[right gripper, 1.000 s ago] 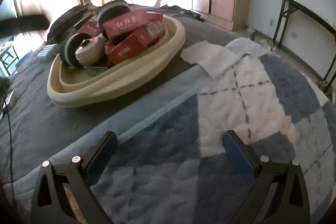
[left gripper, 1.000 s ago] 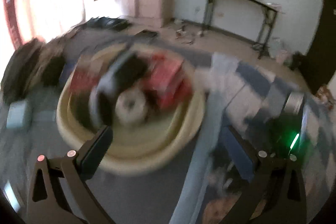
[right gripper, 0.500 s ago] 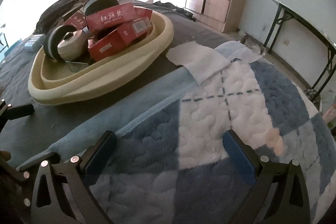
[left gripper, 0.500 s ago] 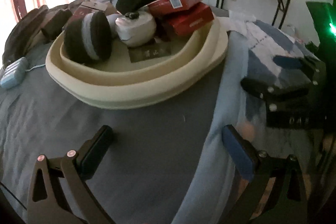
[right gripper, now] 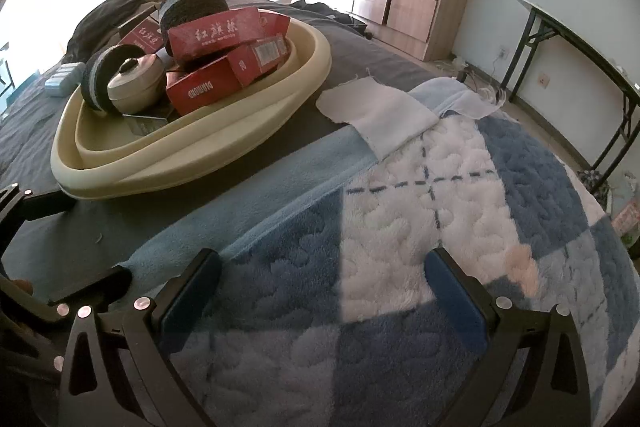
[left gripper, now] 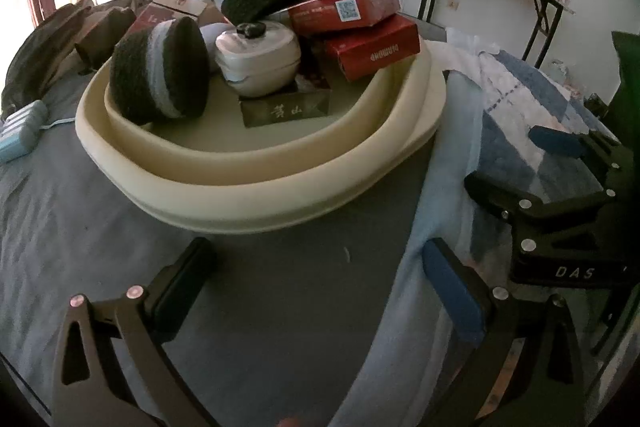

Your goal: Organize rigid objects

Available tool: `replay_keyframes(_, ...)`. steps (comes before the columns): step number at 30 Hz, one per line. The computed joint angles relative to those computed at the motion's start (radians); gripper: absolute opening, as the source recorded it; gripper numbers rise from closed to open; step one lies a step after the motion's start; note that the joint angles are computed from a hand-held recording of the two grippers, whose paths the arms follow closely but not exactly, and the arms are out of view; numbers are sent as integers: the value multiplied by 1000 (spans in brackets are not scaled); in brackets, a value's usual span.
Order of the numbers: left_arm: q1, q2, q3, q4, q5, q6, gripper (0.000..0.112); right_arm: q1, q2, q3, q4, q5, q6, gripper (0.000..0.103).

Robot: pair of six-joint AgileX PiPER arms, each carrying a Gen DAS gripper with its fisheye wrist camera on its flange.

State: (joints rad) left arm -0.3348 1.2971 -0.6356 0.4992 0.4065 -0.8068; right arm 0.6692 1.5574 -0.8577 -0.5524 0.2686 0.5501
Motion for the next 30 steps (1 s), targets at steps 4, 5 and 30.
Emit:
replay_keyframes(4, 0, 3, -5, -5, 0, 4, 103, 3, -3, 3, -13, 2, 14, 103)
replay_keyframes(5, 1, 2, -4, -6, 0, 5, 103, 1, -4, 4, -6, 1, 6, 103)
replay_keyframes(30, -2, -1, -1, -3, 1, 0, 103, -1, -4, 3, 3, 1, -3, 103)
